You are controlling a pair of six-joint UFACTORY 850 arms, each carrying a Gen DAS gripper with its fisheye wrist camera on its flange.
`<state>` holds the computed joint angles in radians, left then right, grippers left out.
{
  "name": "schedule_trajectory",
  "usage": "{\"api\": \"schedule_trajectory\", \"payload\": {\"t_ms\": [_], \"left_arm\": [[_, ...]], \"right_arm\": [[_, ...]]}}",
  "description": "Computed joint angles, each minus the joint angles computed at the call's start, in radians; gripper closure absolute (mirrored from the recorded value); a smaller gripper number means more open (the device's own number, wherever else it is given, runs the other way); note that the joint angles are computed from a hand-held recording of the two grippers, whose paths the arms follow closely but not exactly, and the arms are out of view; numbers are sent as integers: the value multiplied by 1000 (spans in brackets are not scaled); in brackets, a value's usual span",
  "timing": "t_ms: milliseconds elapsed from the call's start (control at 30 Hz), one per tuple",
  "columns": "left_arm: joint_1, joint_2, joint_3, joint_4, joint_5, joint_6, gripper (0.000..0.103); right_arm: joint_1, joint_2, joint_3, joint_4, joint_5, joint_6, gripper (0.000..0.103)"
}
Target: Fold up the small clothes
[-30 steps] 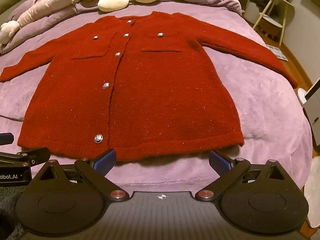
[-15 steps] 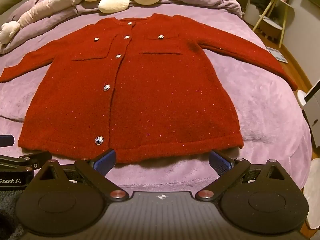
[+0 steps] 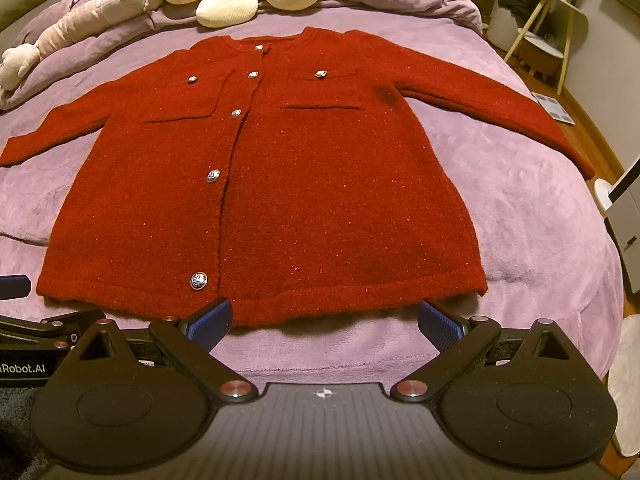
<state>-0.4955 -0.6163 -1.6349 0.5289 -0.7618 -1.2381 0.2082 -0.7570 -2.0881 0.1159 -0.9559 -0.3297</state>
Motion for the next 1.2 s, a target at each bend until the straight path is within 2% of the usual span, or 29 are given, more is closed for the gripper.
{"api": "schedule_trajectory", "payload": {"t_ms": [1200], "left_arm": [[0,-5,-7,-30,4,31,0]], "right_arm": [[-3,23,39,14,43,-15,4]]}}
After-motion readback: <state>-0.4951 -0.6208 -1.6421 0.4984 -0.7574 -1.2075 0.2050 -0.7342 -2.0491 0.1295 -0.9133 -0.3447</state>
